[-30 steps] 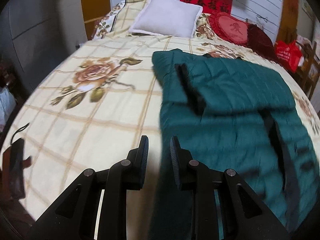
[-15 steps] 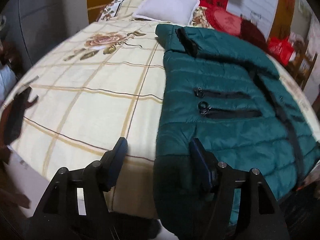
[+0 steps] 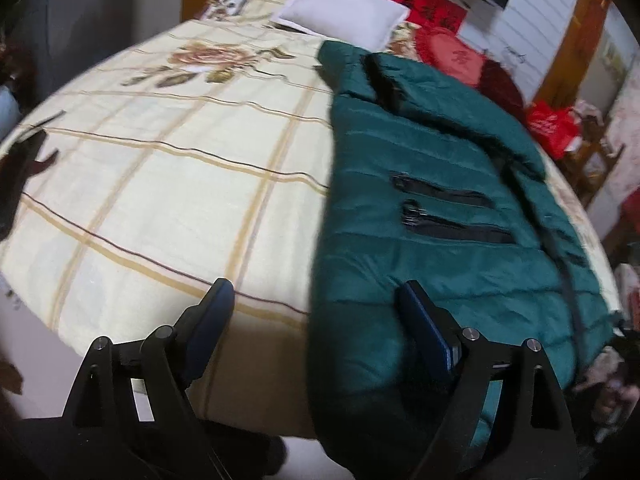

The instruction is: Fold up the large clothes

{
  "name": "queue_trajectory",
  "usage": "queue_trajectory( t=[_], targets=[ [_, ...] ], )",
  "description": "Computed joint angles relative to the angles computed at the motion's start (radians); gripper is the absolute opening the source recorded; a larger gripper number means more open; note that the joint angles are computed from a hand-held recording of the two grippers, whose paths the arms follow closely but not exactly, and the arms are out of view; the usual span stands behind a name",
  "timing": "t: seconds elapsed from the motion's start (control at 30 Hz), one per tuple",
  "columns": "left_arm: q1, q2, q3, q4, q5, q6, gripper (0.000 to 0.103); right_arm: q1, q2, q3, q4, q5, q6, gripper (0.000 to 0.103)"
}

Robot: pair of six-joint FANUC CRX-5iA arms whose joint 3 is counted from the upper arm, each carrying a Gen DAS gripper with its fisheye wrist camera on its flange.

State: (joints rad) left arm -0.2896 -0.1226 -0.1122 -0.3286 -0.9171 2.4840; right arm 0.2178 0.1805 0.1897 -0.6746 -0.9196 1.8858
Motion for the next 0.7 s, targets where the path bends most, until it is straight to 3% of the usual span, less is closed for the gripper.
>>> queue_trajectory(
  t=[0.13, 0.23, 0.37, 0.47, 0.6, 0.7],
  targets=[
    [0.024, -0.025, -0.047, 0.09, 0.061, -0.073, 0.085, -0.001, -0.02, -0.038, -0.014, 0.067, -0.021, 0.103],
    [0.01, -0.019, -0.046, 0.112, 0.064, -0.122, 0.085, -0.002, -0.021, -0.038, -0.009, 0.07, -0.046, 0.103],
    [0.015, -0.028, -0.098, 0.258, 0.138, -0.276, 0.085, -0.05, 0.014, 0.024, -0.119, -0.066, 0.041, 0.103],
    [0.014, -0.025, -0.112, 0.316, 0.171, -0.357, 0.085, -0.074, 0.022, 0.035, -0.179, -0.113, 0.08, 0.103],
    [0.034, -0.01, -0.112, 0.35, 0.185, -0.38, 0.085, -0.063, 0.031, 0.044, -0.172, -0.117, 0.089, 0.103],
    [0.03, 0.005, -0.086, 0.313, 0.178, -0.338, 0.085, -0.044, 0.039, 0.049, -0.152, -0.093, 0.096, 0.103]
  ],
)
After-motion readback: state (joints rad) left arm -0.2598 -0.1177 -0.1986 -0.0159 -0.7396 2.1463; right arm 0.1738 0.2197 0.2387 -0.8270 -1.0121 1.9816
